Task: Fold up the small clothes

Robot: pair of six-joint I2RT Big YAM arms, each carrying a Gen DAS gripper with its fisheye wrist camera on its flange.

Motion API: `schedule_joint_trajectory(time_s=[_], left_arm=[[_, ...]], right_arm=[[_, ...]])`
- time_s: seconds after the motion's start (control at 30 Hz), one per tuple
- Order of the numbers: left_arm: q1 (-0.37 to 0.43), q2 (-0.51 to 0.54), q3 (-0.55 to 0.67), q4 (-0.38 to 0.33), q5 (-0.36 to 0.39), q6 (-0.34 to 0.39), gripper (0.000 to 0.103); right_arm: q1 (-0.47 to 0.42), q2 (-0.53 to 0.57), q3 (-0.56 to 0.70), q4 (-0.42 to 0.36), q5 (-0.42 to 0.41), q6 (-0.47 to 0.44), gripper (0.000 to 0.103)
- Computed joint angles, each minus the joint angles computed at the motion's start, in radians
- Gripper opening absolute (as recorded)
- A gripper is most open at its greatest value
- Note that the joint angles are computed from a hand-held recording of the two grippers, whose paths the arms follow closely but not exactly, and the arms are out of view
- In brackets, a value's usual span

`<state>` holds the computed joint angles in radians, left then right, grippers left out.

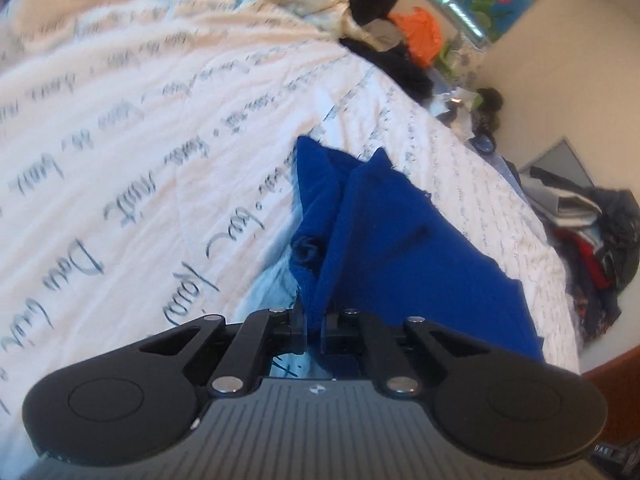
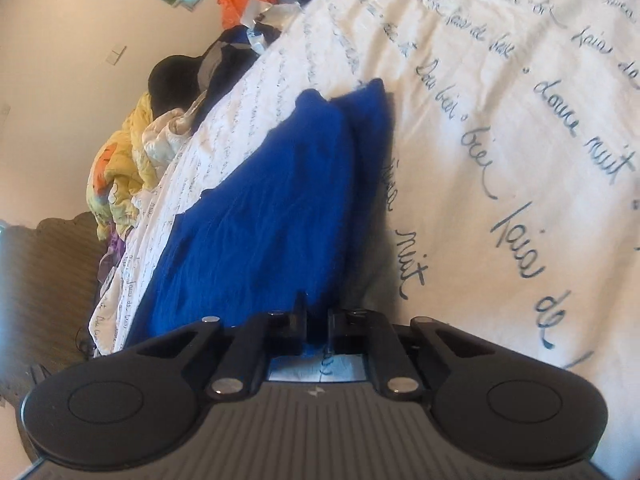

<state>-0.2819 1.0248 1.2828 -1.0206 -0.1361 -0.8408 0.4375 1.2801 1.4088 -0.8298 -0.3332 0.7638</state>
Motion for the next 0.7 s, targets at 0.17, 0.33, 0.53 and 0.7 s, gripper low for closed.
schedule_joint_trajectory(time_s=[0.17, 0.33, 0.53, 0.7], left_arm=[[0.006, 0.006, -0.034, -0.021, 0.005, 0.081, 0.022], [-0.119, -0.018, 0.016, -0.052, -0.384, 0.136, 0.091], [-0.156, 0.225, 0.188, 0.110, -0.386, 0.431, 0.087], [-0.147, 0.486, 0.331, 0.115, -0.362, 0.621, 0.079]], right_arm=[[-0.026, -0.018, -0.068, 0.017, -0.008, 0.039, 0.009], [-0.009, -0.015, 0.009, -0.029, 0.126, 0.015, 0.060], [0.090, 0.231, 0.347, -0.040, 0.295, -0.303, 0.066], [0.177, 0.567, 0.717, -0.201, 0.475, -0.576, 0.064]])
